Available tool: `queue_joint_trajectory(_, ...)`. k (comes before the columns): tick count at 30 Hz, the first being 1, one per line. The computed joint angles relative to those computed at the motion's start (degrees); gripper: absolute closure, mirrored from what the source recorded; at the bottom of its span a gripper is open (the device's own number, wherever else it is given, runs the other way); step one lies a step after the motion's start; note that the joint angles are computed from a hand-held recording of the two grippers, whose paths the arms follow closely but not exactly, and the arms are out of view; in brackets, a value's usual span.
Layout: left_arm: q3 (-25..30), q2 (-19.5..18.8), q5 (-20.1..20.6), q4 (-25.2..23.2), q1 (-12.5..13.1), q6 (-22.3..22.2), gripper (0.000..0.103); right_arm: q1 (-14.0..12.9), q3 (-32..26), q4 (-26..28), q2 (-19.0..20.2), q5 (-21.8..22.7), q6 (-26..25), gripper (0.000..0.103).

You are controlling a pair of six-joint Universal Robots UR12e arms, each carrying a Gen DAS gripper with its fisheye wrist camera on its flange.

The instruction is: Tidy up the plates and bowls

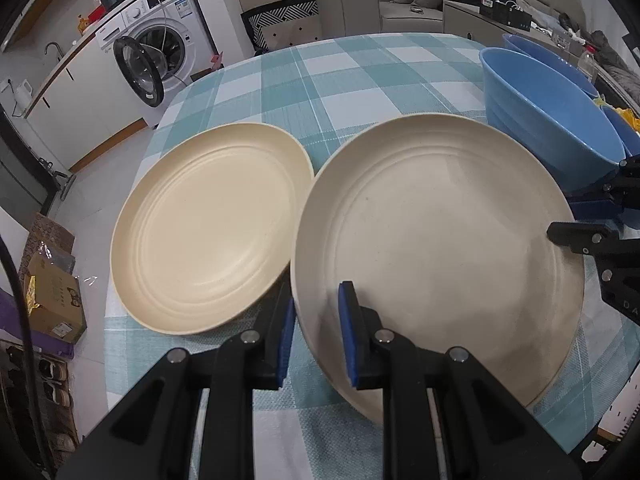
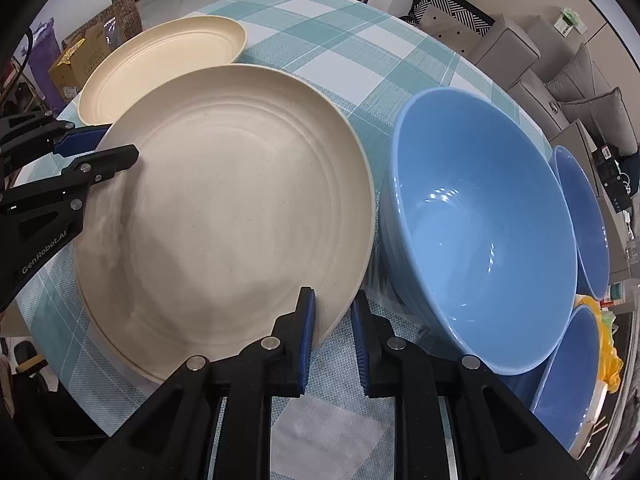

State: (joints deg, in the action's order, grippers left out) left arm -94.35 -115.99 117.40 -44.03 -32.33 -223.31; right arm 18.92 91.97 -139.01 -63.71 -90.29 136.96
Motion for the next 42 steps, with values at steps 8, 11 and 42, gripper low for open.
queue_joint_trajectory(8, -0.3, 0.0, -0.1, 0.3, 0.0, 0.2, 0.084, 0.5, 0.6, -1.7, 0.3, -1.7, -1.7, 0.083)
queue_joint_trajectory(11, -0.2, 0.0, 0.2, -0.2, -0.2, 0.6, 0.084, 0.6, 0.6, -1.7, 0.3, -2.2, -2.3, 0.083)
queue_joint_trajectory(42, -5.7, 5.6, 5.6, 6.5, -1.9, -4.4, 0.051, -1.2, 1.7, 4.4, -4.1, 13.6, -7.8, 0.013)
